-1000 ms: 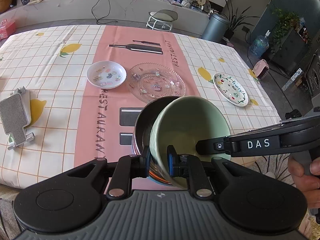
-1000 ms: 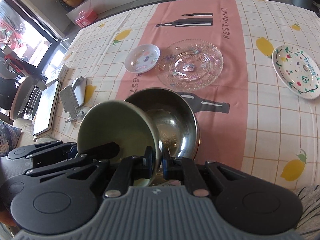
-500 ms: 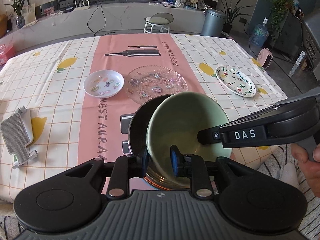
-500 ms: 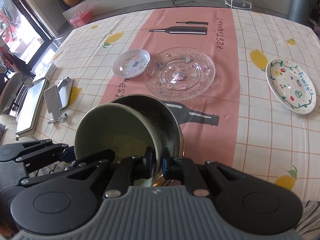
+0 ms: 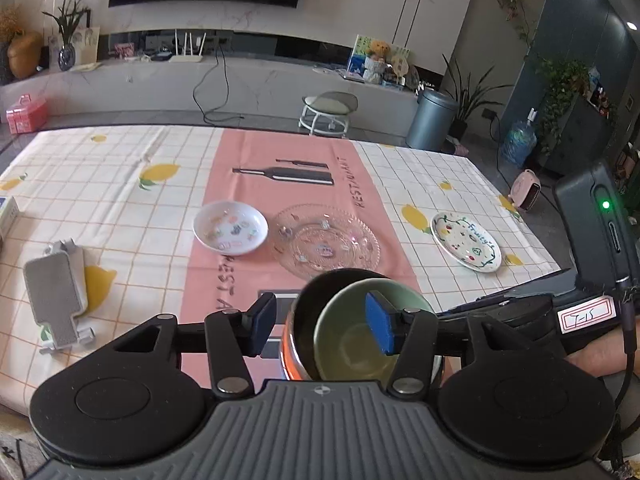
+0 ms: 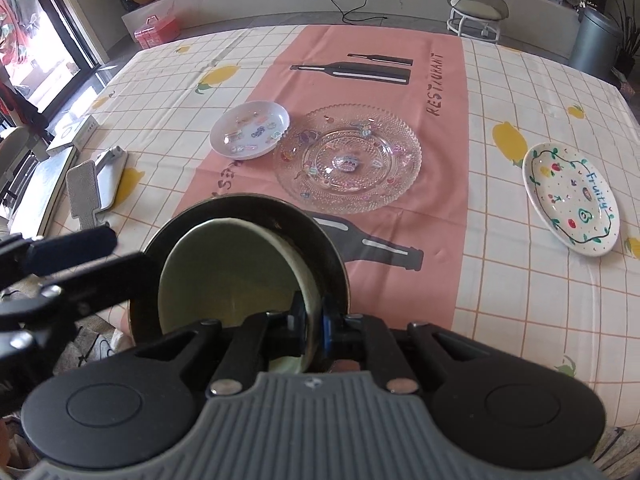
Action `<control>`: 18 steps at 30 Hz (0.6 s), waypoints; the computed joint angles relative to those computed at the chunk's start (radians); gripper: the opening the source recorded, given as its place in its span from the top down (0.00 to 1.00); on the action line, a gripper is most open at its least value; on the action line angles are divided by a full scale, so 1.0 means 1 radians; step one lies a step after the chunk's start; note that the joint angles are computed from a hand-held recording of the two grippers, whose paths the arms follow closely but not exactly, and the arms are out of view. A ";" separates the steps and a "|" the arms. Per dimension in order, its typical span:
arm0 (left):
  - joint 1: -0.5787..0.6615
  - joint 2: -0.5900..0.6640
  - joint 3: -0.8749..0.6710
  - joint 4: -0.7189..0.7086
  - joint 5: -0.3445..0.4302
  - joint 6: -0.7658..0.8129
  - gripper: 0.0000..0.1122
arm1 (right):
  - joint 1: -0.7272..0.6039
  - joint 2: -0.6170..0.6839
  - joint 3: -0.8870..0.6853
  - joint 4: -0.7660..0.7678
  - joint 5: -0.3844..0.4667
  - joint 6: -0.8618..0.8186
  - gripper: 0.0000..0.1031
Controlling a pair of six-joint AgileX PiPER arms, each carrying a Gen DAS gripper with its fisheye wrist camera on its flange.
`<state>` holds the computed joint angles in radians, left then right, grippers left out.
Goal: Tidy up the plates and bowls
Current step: 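Lower the green bowl into the orange bowl and open the right gripper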
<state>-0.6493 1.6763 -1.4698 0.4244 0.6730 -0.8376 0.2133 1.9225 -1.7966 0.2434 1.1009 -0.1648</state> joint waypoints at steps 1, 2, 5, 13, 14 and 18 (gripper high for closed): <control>-0.003 0.002 -0.002 0.025 0.011 -0.014 0.45 | 0.001 0.002 -0.003 -0.002 0.000 -0.002 0.95; -0.005 0.009 -0.007 0.040 0.022 -0.019 0.44 | 0.004 0.004 -0.005 -0.004 -0.003 -0.003 0.95; 0.004 0.049 -0.040 0.014 0.068 0.027 0.44 | 0.015 0.011 -0.011 -0.018 -0.007 -0.005 0.95; 0.003 0.046 0.036 0.036 0.044 0.061 0.37 | 0.067 0.025 -0.028 -0.081 -0.035 0.047 0.68; 0.010 0.034 0.049 0.011 0.031 0.090 0.38 | 0.064 0.023 -0.029 -0.060 -0.033 0.038 0.55; 0.035 0.018 0.063 -0.054 0.034 0.177 0.36 | 0.066 -0.015 0.004 -0.041 -0.051 0.021 0.44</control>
